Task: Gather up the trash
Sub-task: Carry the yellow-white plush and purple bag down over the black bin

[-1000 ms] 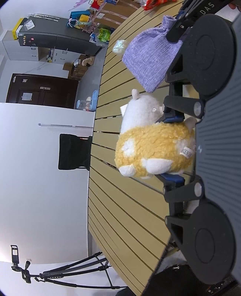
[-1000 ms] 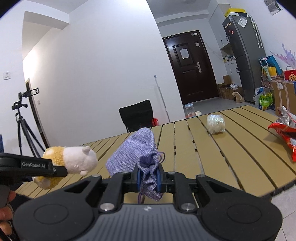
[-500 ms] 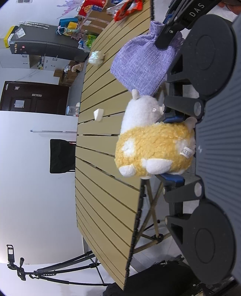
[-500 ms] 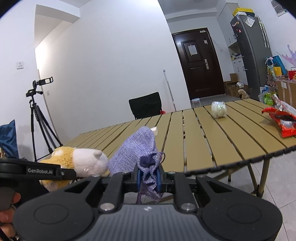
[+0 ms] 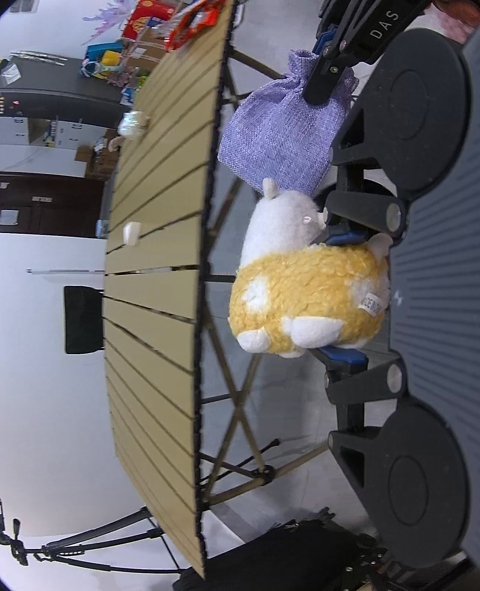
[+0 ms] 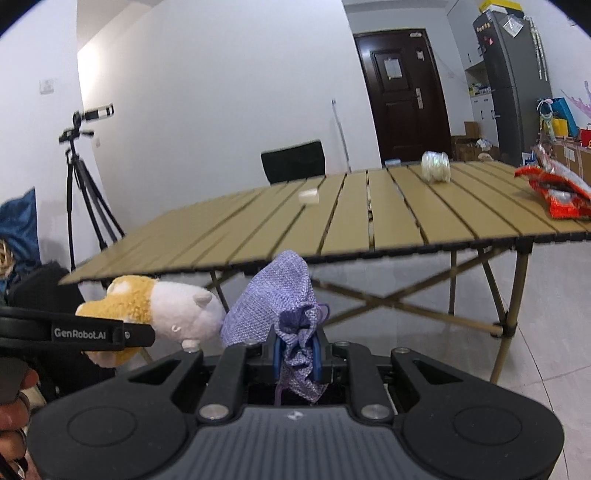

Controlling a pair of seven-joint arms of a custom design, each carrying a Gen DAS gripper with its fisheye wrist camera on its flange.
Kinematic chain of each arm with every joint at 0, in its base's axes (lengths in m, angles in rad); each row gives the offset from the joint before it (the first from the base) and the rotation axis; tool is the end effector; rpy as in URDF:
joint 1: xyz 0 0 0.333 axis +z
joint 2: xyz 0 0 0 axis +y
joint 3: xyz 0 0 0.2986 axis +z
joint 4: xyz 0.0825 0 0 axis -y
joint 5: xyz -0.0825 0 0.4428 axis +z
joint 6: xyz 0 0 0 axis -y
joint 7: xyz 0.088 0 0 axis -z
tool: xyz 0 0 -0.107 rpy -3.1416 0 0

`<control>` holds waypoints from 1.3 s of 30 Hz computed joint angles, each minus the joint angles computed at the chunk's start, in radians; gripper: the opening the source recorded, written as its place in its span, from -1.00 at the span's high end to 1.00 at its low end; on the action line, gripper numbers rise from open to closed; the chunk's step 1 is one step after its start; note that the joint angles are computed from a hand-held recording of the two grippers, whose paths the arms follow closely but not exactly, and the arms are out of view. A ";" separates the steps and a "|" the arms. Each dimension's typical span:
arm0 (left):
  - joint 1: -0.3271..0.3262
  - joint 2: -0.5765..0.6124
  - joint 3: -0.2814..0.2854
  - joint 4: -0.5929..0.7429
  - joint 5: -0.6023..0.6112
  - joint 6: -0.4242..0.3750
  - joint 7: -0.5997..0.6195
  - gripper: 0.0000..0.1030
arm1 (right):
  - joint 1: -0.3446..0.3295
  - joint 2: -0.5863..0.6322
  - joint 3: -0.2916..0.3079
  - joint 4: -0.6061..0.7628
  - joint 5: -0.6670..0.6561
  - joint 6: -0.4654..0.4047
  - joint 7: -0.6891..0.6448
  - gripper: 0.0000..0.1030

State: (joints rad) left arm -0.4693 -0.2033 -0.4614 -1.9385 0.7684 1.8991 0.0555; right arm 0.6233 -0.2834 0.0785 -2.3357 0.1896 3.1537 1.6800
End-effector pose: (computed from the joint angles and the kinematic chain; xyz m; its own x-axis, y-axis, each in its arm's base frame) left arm 0.3757 -0.4474 0.5716 0.3720 -0.9282 -0.0081 -0.6207 -0.2423 -0.7457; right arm 0.4375 0.3514 0.5393 0.5146 -0.8231 -0.2404 -0.5085 -0.0672 -0.8584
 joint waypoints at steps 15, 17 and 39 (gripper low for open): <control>-0.019 -0.020 0.004 -0.126 -0.130 0.031 -0.011 0.01 | -0.134 -0.054 0.136 -0.085 -0.182 -0.166 0.158 0.71; -0.020 -0.018 0.006 -0.138 -0.147 0.032 -0.008 0.01 | -0.139 -0.056 0.142 -0.094 -0.201 -0.185 0.171 0.71; 0.004 -0.024 0.041 -0.200 -0.280 0.046 0.023 0.01 | -0.213 -0.012 0.156 -0.084 -0.377 -0.341 0.354 0.71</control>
